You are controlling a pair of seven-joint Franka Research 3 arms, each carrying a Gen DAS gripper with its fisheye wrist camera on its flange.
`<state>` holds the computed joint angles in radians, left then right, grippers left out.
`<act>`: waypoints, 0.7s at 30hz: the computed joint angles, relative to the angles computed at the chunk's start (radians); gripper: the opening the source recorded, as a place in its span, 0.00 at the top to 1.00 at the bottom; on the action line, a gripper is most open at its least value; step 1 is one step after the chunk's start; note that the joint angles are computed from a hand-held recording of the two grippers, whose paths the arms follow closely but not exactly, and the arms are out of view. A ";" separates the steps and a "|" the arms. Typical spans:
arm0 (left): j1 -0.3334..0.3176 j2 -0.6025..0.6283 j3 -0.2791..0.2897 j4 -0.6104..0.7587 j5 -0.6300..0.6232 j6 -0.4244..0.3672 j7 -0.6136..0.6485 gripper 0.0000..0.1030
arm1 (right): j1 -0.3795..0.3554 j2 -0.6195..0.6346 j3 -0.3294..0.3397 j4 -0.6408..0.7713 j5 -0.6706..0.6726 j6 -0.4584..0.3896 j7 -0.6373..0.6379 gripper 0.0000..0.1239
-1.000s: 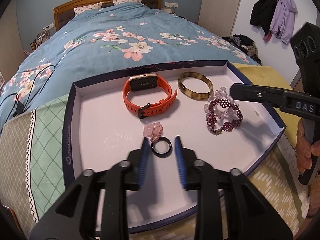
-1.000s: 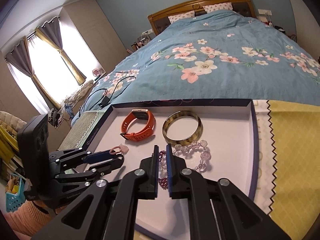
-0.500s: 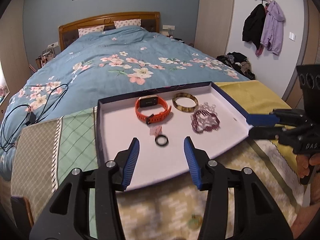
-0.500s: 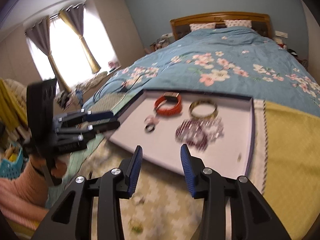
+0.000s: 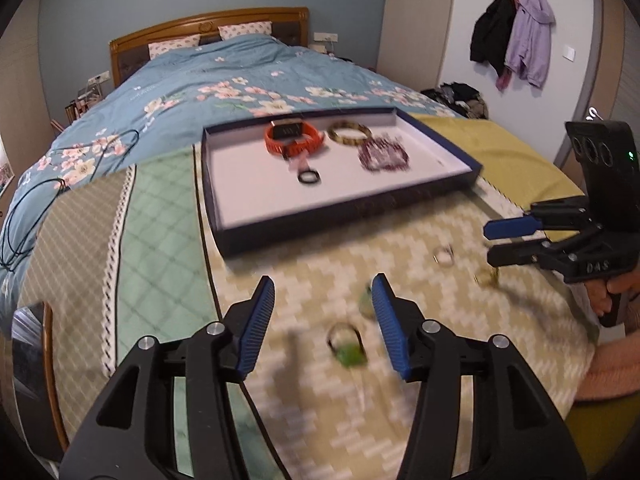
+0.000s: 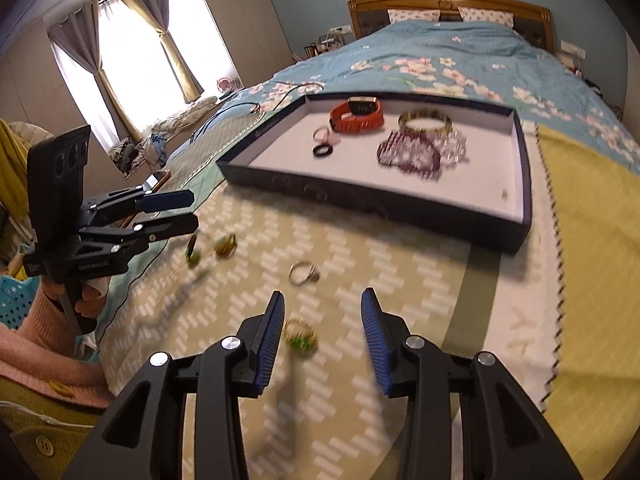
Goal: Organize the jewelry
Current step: 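Withdraw both open tools from the box toward the rings on the bed, then grasp the green pendant ring with the left tool while the right tool grasps the gold green-stone ring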
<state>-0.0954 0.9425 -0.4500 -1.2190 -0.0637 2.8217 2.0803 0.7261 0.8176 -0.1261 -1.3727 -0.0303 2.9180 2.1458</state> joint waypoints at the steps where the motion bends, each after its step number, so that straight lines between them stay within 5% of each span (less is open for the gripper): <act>1: 0.008 -0.014 -0.003 -0.030 -0.001 0.007 0.003 0.51 | 0.008 -0.003 -0.006 -0.008 -0.003 -0.003 0.005 0.70; 8: 0.006 -0.057 0.016 -0.118 0.028 0.013 -0.016 0.50 | 0.040 -0.012 -0.030 -0.024 -0.033 -0.023 0.039 0.70; 21: -0.044 -0.040 0.067 -0.067 0.060 -0.043 -0.080 0.53 | 0.070 0.008 -0.060 0.002 -0.081 -0.029 0.088 0.77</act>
